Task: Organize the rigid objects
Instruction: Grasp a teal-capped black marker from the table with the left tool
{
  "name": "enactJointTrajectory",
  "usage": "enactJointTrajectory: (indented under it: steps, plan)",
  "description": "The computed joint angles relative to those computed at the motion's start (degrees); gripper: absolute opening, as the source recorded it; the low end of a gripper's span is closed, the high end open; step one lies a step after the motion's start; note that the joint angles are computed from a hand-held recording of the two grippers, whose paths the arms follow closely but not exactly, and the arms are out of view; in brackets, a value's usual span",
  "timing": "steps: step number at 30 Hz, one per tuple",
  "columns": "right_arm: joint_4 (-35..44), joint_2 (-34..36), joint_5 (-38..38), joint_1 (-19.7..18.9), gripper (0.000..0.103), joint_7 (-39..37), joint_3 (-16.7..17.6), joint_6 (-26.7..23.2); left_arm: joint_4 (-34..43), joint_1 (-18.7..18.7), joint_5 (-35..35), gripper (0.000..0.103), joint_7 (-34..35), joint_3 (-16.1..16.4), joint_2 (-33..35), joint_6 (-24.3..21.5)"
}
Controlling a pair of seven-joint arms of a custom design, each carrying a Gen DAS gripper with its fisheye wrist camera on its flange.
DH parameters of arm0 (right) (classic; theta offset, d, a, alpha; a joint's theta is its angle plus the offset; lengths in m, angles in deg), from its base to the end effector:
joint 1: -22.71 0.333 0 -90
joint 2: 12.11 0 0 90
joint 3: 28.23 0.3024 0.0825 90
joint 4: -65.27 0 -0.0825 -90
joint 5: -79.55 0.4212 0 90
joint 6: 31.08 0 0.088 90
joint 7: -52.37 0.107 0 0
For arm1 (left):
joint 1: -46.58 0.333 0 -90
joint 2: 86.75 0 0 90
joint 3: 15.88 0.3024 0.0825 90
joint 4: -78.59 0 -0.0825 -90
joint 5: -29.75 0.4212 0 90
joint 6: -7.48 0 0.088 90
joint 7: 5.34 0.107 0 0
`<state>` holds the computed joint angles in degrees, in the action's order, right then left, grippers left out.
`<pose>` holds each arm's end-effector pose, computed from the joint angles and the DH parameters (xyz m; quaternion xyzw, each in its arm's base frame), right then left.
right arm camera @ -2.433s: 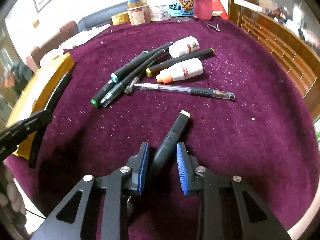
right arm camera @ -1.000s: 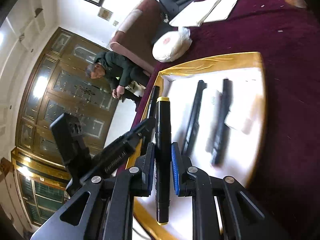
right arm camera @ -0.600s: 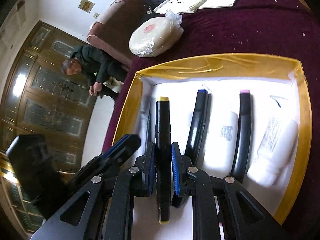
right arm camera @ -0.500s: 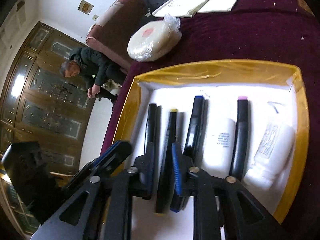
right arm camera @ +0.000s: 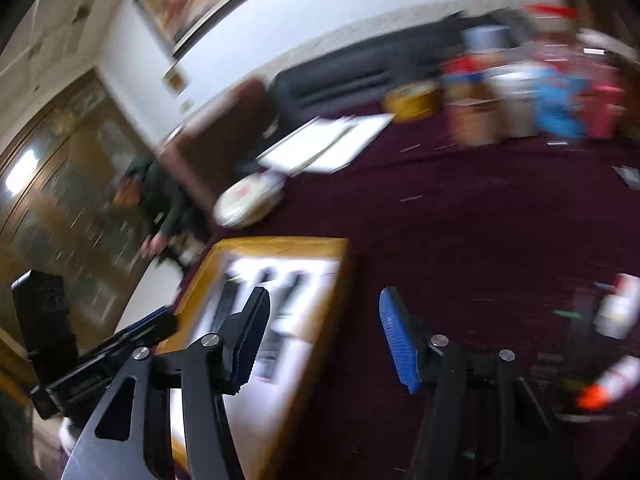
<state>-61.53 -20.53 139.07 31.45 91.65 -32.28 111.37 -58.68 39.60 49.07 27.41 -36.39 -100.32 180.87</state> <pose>0.5686 0.0419 0.4526 -0.7130 0.5598 -0.0229 0.4215 0.4683 -0.2784 0.4652 -0.6948 0.5838 -0.3947 0.1435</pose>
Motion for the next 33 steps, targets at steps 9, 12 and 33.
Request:
enactJointTrajectory:
  steps: [9, 12, 33]
  plan:
    - [0.5, 5.1, 9.0, -10.6, 0.053, -1.4, -7.0, 2.7, 23.2, -11.0, 4.6, 0.058, 5.8, 0.3, 22.7, -9.1]
    - [2.2, 8.4, 12.5, -14.2, 0.053, -3.3, -6.8, 1.1, 32.1, -16.8, 10.3, 0.058, 5.7, 3.3, 30.0, -13.6]
    - [2.4, 12.2, 13.8, -20.1, 0.053, -6.4, -3.9, -3.3, 34.8, -25.1, 2.1, 0.013, 11.5, 9.1, 33.0, -18.4]
